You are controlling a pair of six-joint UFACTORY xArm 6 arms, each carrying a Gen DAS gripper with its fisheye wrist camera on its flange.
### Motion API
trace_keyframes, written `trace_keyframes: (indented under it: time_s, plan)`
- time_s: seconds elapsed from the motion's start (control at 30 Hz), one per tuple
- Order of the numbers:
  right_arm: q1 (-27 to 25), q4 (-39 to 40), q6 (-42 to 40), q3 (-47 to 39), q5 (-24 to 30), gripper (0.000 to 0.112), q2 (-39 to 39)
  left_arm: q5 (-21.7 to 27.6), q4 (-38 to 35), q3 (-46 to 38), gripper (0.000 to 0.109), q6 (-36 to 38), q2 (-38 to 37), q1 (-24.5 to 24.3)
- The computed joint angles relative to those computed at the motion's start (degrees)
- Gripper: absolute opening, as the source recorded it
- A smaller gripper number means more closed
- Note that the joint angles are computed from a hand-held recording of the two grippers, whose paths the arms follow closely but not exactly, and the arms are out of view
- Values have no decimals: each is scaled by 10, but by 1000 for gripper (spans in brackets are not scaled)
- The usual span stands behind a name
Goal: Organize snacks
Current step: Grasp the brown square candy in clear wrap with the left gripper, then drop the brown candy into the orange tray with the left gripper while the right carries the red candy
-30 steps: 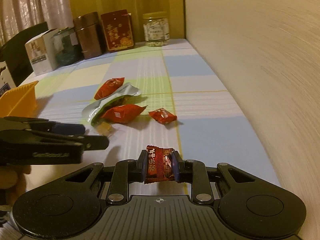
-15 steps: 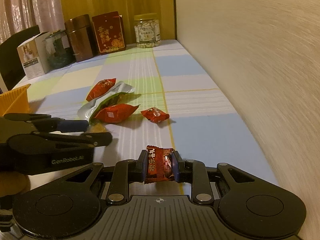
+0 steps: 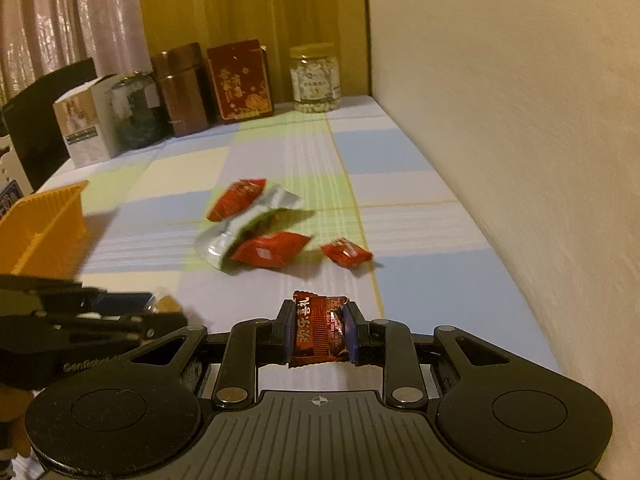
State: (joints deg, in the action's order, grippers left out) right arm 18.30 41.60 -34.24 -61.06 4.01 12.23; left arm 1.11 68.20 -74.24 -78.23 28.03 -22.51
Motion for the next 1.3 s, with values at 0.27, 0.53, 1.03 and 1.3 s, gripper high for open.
trace_keyframes:
  time_s: [0.27, 0.53, 1.03, 1.3]
  plan:
    - [18, -107, 115, 13, 27, 26, -47, 18, 37, 104, 32, -70, -121, 12]
    - [51, -167, 189, 13, 45, 26, -93, 47, 31, 212, 32, -81, -256, 29]
    - [155, -182, 222, -33, 70, 26, -95, 97, -73, 378, 32, 17, -472, 93]
    - [189, -214, 254, -81, 93, 26, -57, 105, -131, 429, 32, 65, -533, 140]
